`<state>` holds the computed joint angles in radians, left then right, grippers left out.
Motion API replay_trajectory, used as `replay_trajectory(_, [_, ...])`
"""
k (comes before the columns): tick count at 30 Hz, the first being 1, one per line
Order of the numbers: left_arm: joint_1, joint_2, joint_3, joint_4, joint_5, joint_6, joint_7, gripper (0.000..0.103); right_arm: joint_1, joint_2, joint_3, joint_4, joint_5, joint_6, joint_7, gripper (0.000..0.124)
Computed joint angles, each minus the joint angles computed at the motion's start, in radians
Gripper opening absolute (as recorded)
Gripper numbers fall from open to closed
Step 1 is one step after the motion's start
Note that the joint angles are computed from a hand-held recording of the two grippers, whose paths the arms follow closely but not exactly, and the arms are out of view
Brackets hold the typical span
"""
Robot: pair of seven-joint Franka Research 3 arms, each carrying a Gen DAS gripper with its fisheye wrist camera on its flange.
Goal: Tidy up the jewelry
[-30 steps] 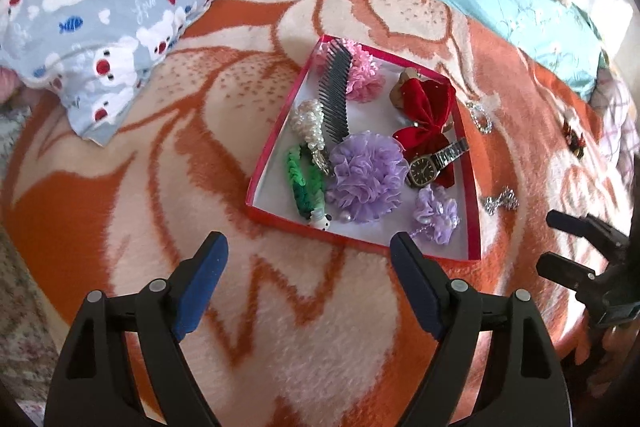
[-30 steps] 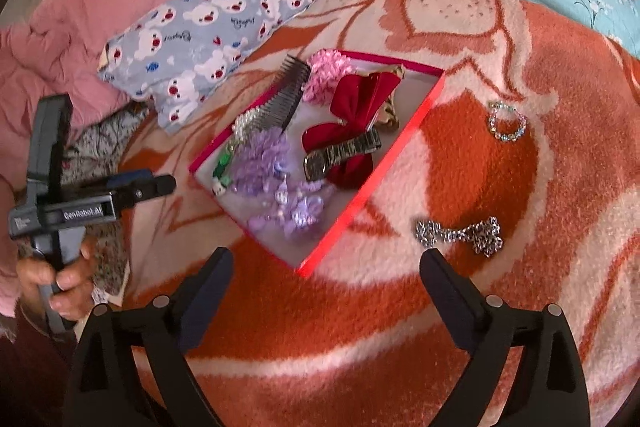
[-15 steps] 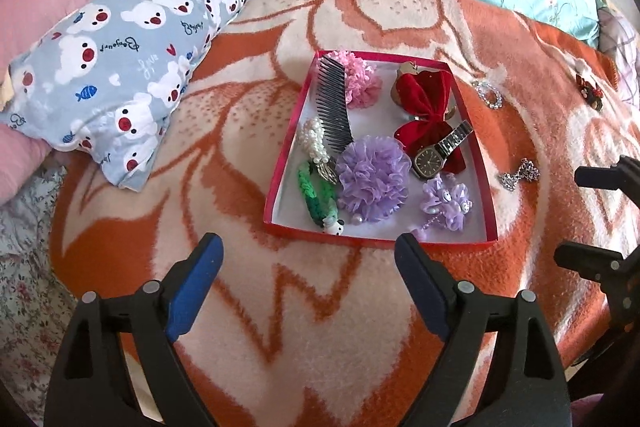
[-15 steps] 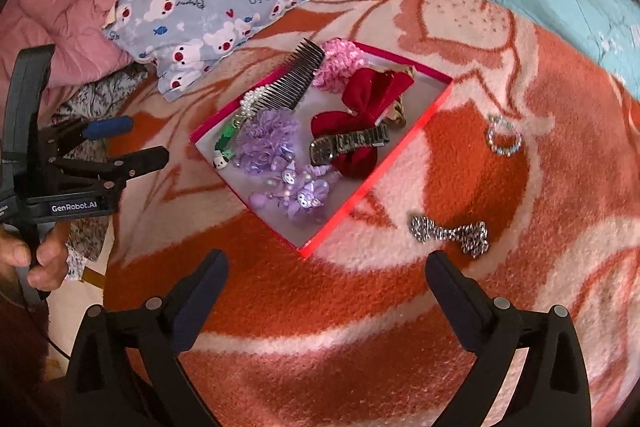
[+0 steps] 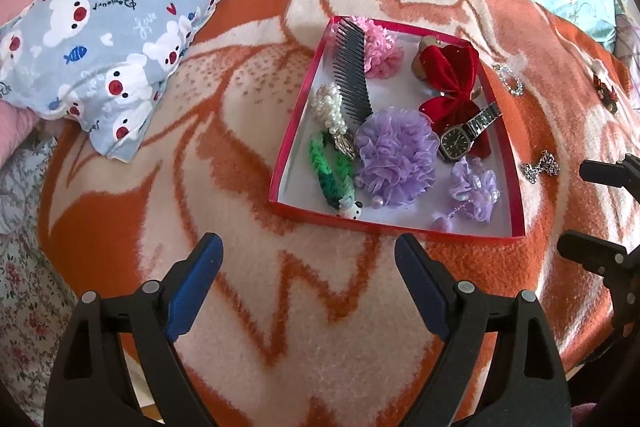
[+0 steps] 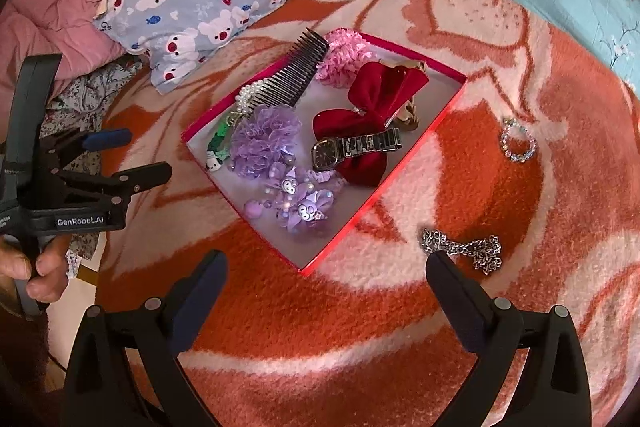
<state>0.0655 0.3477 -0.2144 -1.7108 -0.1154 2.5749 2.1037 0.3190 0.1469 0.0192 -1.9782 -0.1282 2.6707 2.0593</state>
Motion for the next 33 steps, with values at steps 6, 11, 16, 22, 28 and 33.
replay_trajectory(6, [-0.001, 0.020, -0.005, 0.034, -0.002, -0.023, -0.002, 0.089, -0.004, 0.019, -0.002, 0.021, 0.022, -0.009, -0.012, 0.100])
replay_trajectory(11, [-0.005, 0.027, -0.008, 0.050, -0.005, -0.026, -0.003, 0.089, -0.006, 0.027, -0.005, 0.032, 0.035, -0.012, -0.024, 0.100])
replay_trajectory(16, [-0.007, 0.034, -0.010, 0.063, -0.006, -0.034, -0.003, 0.089, -0.008, 0.037, -0.007, 0.044, 0.049, -0.007, -0.039, 0.100])
replay_trajectory(22, [-0.010, 0.040, -0.010, 0.072, -0.003, -0.037, -0.007, 0.089, -0.009, 0.049, -0.010, 0.062, 0.061, -0.009, -0.055, 0.100])
replay_trajectory(28, [-0.014, 0.049, -0.010, 0.088, 0.005, -0.041, -0.009, 0.089, -0.008, 0.056, -0.014, 0.072, 0.067, -0.014, -0.059, 0.100])
replay_trajectory(33, [-0.015, 0.057, -0.011, 0.099, 0.007, -0.044, -0.014, 0.089, -0.011, 0.069, -0.015, 0.086, 0.079, -0.021, -0.065, 0.100])
